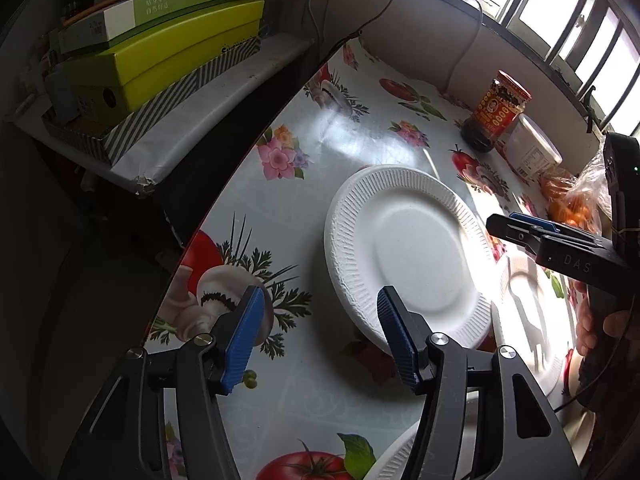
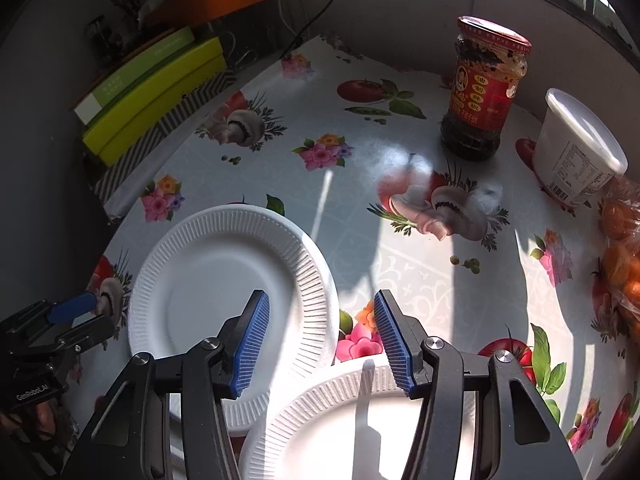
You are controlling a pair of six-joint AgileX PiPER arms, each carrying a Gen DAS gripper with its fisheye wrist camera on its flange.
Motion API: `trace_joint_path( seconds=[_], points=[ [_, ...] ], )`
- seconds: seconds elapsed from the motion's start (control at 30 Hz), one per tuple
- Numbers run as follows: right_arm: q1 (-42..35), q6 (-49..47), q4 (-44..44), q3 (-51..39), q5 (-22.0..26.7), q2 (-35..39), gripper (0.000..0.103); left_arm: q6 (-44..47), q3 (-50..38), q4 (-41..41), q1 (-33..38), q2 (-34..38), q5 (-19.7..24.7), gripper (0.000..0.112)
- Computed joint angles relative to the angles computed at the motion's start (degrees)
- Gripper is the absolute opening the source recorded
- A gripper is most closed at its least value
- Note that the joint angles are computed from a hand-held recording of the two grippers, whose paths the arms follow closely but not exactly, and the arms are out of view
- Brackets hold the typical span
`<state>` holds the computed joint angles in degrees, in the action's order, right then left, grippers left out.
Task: Organize plates and bowls
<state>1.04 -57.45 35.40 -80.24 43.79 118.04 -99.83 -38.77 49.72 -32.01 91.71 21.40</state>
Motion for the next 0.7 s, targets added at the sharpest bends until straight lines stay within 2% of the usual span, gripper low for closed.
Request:
trace_joint_path(
  seconds=[0.27, 0.43, 0.57, 0.7],
  points=[
    [-0.3, 1.5, 0.5, -3.7, 2.4, 4.1, 0.045, -0.6, -0.7, 0.5, 1.2, 2.8, -2.2, 0.051],
    [-0.2, 2.0, 0.0, -4.5, 2.9, 5.3, 0.035, 1.1, -1.2, -1.1, 2.0, 4.0, -4.0, 0.048],
    [-0.1, 1.8, -0.2, -4.8, 3.3, 5.7, 0.028, 1.1, -1.2, -1.2, 2.3, 4.2, -4.5, 0.038],
    [-0.2, 1.3, 0.5, -4.7, 3.6, 5.9, 0.022, 0.2, -1.1, -0.5, 2.8, 4.3, -5.0, 0.038]
  ],
)
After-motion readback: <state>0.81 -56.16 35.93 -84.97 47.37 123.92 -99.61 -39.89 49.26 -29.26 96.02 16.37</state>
